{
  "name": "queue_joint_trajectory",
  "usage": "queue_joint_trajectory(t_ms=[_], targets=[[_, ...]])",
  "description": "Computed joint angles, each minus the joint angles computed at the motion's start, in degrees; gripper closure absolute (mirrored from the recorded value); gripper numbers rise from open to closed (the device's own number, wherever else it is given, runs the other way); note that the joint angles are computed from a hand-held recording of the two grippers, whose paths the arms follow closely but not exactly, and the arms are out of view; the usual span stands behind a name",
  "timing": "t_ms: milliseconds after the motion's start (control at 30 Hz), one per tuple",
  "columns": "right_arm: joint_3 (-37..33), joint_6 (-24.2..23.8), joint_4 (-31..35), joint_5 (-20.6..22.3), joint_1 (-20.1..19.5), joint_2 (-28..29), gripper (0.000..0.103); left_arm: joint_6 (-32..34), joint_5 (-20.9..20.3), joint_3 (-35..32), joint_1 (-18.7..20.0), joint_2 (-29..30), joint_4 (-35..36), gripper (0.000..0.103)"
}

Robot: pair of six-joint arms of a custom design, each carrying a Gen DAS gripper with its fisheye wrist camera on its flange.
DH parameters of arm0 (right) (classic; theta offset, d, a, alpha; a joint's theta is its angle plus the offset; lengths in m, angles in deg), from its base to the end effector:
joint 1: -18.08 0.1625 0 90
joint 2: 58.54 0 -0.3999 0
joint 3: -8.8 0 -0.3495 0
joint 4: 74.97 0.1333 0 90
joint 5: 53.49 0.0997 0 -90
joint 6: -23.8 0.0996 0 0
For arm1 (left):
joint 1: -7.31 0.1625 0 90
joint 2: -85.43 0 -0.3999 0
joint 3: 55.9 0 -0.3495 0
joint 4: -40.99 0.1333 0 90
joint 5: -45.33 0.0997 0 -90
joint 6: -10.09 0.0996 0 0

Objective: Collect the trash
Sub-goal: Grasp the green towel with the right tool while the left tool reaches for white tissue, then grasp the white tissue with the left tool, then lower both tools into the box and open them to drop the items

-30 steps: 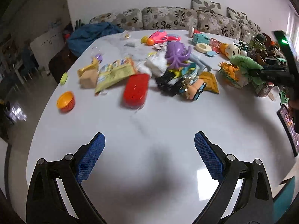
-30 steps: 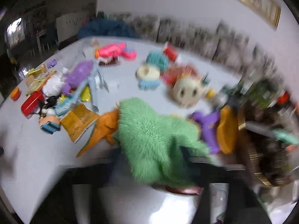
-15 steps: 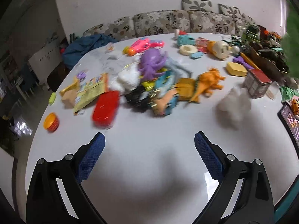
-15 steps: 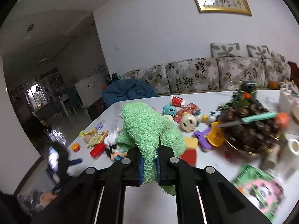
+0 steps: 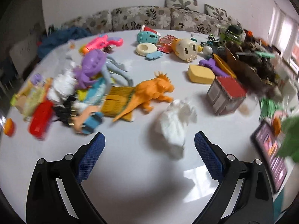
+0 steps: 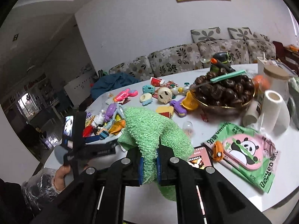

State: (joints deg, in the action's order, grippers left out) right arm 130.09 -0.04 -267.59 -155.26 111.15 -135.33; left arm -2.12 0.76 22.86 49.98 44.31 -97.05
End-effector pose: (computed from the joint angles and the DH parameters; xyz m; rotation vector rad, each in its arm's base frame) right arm 0.1383 -0.4694 0.3400 0.4360 -2.4286 1.3007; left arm -0.3679 -0.6170 0.1613 0.6496 2.3620 -0.7022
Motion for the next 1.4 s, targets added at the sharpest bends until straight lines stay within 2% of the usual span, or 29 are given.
queue_joint_trajectory(t_ms=[133,167,200,233,267,333,367,433,467,533,600,700,800,933,1033,1100,1133,1167,1200,1233,1267,1333,1367,1400], targets=[[0.2,1.6,1.2,2.7,-1.7,0.1,0.093,-3.3,-1.2,-8.2,1.5,5.6,6.6,0.009],[0.3,1.9,1.5,3.1,-1.9,0.0,0.093,-4.1,-0.9,-9.7,1.9,7.0,8.1,0.016],[0.3,2.3,2.0,3.8,-2.3,0.3,0.093,-3.0,1.9,-10.0,1.5,7.8,7.2,0.03],[0.1,2.5,2.7,4.2,-2.5,0.4,0.093,0.0,2.4,-9.4,1.3,8.0,4.9,0.068],[0.1,2.7,2.8,4.4,-2.5,0.7,0.093,0.5,1.2,-9.2,1.4,7.6,5.0,0.076],[0.3,2.9,3.1,4.5,-2.0,1.0,0.093,-0.5,-2.4,-8.2,1.8,5.7,6.5,0.078],[0.4,2.7,3.0,4.5,-1.7,1.3,0.093,1.1,-1.4,-5.0,1.0,3.6,4.1,0.078],[1.1,2.3,2.7,4.9,-0.3,1.7,0.093,3.1,0.2,1.0,-0.5,-0.7,0.2,0.078],[1.5,2.2,2.6,5.0,0.4,1.8,0.093,3.6,-0.5,5.9,-1.4,-4.9,-2.4,0.078],[2.5,2.1,2.2,5.6,2.3,1.9,0.093,3.1,-0.4,12.1,-3.2,-10.8,-3.8,0.078],[3.9,2.0,2.1,6.5,4.3,1.8,0.093,1.0,1.3,18.6,-5.3,-17.3,-3.4,0.078],[6.3,2.6,3.4,8.0,6.9,1.3,0.093,-2.2,3.1,26.8,-7.9,-26.7,-0.9,0.077],[9.1,4.0,6.1,8.7,8.9,0.7,0.093,-6.1,4.8,34.4,-10.4,-35.4,5.1,0.077],[12.4,5.1,8.5,6.5,11.2,1.4,0.093,-11.6,1.3,41.6,-11.2,-43.9,15.7,0.076],[14.0,6.3,10.2,5.6,10.9,3.9,0.093,-12.6,-3.0,44.3,-8.9,-45.8,18.5,0.074],[14.1,7.0,10.1,4.3,9.4,7.9,0.092,-12.0,-6.2,45.9,-6.0,-45.1,18.5,0.066],[13.9,6.7,9.7,3.7,8.6,9.9,0.089,-11.8,-6.9,46.6,-5.0,-45.0,18.7,0.051],[13.6,6.4,8.9,2.5,8.0,12.0,0.083,-10.4,-7.8,47.2,-3.4,-43.9,17.8,0.025],[12.9,6.3,7.8,0.6,7.3,15.2,0.077,-9.2,-7.8,47.9,-2.2,-42.9,16.3,0.015],[11.9,6.1,7.6,-1.1,6.5,18.2,0.056,-7.5,-7.7,48.6,-0.5,-41.3,14.5,0.01],[11.2,5.8,7.3,-2.8,6.1,20.0,0.048,-6.3,-8.1,48.7,0.8,-40.2,13.7,0.01],[9.9,5.0,6.3,-8.7,6.6,24.0,0.05,-6.1,-9.8,47.5,3.9,-37.8,14.9,0.01],[10.0,4.9,6.5,-8.8,6.8,24.0,0.051,-6.7,-10.5,47.0,4.7,-37.6,15.8,0.01],[10.8,4.6,6.5,-7.0,7.0,22.6,0.051,-7.2,-10.8,46.9,4.9,-38.1,16.3,0.01]])
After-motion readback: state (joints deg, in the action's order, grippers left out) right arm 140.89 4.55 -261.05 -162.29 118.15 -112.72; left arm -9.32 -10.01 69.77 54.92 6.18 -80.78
